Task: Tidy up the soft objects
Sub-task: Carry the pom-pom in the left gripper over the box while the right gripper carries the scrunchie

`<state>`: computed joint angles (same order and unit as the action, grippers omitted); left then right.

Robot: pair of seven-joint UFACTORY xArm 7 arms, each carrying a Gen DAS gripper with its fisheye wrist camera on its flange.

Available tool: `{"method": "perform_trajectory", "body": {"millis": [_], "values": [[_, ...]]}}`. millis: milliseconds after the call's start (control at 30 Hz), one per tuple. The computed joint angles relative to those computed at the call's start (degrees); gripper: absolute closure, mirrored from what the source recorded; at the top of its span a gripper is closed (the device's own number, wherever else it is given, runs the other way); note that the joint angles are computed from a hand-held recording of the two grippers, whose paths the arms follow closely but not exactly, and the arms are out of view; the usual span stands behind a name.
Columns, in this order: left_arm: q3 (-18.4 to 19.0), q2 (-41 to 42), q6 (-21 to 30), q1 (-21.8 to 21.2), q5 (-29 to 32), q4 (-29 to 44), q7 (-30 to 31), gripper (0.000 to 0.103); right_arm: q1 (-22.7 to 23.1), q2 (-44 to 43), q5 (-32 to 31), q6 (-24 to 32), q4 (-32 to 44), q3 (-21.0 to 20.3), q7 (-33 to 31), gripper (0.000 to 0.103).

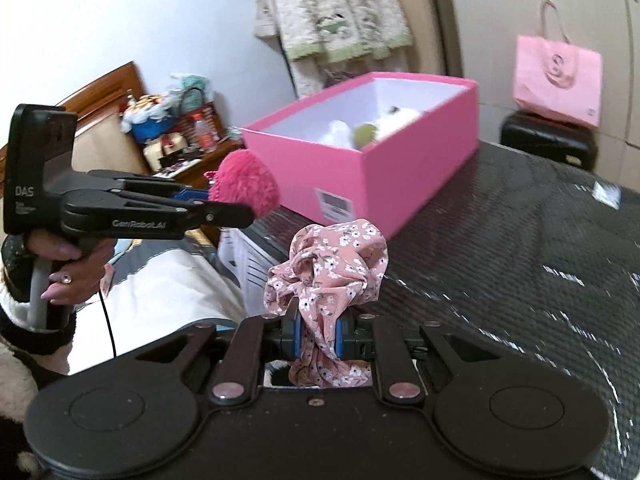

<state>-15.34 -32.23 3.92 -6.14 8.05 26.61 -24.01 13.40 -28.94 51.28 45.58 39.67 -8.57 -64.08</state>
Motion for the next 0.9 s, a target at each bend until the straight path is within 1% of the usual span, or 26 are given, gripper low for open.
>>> {"method": "perform_trajectory", "body": {"millis": [133, 367, 567, 633, 767, 900], "values": [[-0.6, -2.3, 0.1, 1.9, 1.1, -0.4, 0.1, 0.074, 1.6, 0.6, 2.4, -0.2, 1.2, 0.3, -1.6, 0.084], [-0.8, -2.2, -1.2, 4.2, 2.3, 0.9, 1.5, 0.074, 3.0, 2.8, 7.6, -1.4, 4.1, 1.3, -4.4, 0.082], [-0.7, -0.2, -2.8, 4.8, 2.5, 2.8, 3.3, 0.074, 3.3, 5.2, 10.9, -3.5, 7.3, 2.7, -5.7, 0.082], [0.1, 0.7, -3.5, 4.3, 2.4, 3.6, 4.3, 0.074, 3.4, 5.8, 11.8, -4.3, 8.4, 3.2, -6.1, 0.082], [0.1, 1.8, -5.4, 5.3, 2.2, 4.9, 5.7, 0.074, 3.8, 7.8, 13.6, -6.2, 10.9, 4.2, -7.3, 0.081], [1.8, 4.8, -7.0, 4.6, 1.1, 7.4, 7.6, 0.074, 3.7, 10.8, 15.5, -9.8, 14.0, 5.6, -7.8, 0.080]]}}
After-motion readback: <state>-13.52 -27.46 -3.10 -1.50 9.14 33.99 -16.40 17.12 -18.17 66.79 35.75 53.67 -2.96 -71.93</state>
